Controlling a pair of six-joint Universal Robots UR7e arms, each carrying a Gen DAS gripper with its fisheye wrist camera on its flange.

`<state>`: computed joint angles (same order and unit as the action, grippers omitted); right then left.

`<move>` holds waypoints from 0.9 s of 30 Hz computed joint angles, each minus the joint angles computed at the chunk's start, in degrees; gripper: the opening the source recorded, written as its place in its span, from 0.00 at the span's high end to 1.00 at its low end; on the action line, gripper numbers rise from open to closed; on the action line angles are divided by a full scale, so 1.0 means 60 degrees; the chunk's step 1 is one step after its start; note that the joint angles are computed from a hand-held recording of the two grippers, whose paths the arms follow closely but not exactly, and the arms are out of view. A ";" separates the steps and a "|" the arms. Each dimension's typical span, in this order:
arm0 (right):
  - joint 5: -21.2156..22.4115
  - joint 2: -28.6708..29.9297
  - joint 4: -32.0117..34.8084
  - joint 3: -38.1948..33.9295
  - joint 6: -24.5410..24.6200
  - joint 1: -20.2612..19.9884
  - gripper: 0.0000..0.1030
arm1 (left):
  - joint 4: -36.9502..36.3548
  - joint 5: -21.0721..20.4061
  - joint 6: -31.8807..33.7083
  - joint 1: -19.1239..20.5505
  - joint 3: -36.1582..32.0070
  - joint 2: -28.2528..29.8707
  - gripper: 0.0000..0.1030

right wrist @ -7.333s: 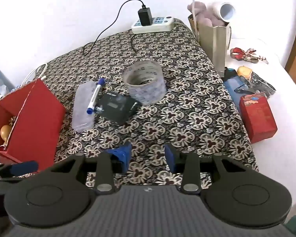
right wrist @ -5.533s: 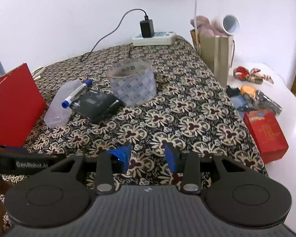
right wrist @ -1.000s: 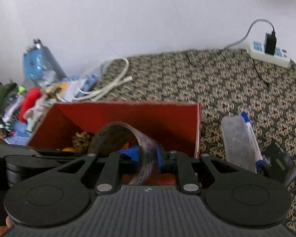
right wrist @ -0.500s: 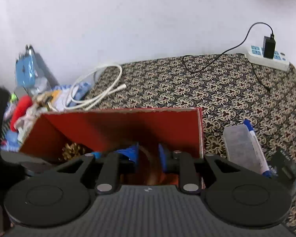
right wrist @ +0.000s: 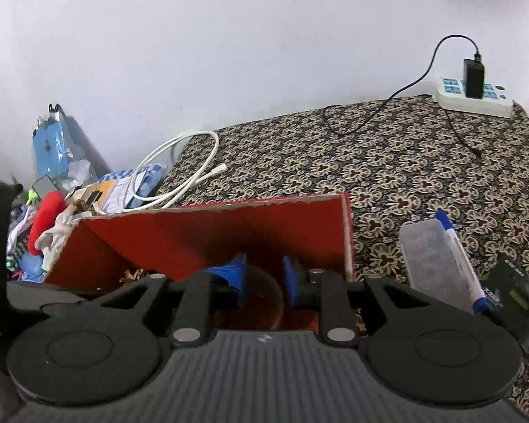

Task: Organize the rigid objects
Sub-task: 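Lower the tape roll into the red box and open the right tool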

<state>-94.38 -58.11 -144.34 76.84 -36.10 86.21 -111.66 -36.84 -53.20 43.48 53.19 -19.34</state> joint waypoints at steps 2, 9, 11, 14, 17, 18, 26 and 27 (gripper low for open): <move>0.0046 -0.0076 -0.0039 0.0030 0.0111 -0.0046 0.94 | 0.0077 -0.0013 -0.0008 -0.0071 -0.0055 -0.0009 0.69; 0.0437 -0.0552 0.0255 0.0149 0.0407 -0.0192 0.94 | 0.1168 0.0298 -0.0105 -0.0369 -0.0544 0.0069 0.65; 0.0443 -0.0698 0.0240 0.0255 0.0408 -0.0208 0.94 | 0.1402 0.0346 -0.0197 -0.0436 -0.0583 0.0067 0.61; 0.0414 -0.0906 0.0185 0.0417 0.0396 -0.0225 0.94 | 0.1368 0.0446 -0.0211 -0.0572 -0.0431 -0.0007 0.48; 0.0487 -0.1134 0.0109 0.0616 0.0385 -0.0266 0.94 | 0.1374 0.0583 -0.0214 -0.0712 -0.0331 -0.0051 0.48; 0.0526 -0.1202 0.0101 0.0668 0.0413 -0.0282 0.94 | 0.1376 0.0598 -0.0219 -0.0753 -0.0314 -0.0061 0.48; 0.0688 -0.1671 0.0012 0.1054 0.0443 -0.0463 0.94 | 0.1546 0.0675 -0.0328 -0.1029 -0.0553 0.0136 0.44; 0.0759 -0.1730 0.0061 0.1064 0.0461 -0.0525 0.94 | 0.1626 0.0702 -0.0400 -0.1061 -0.0606 0.0171 0.43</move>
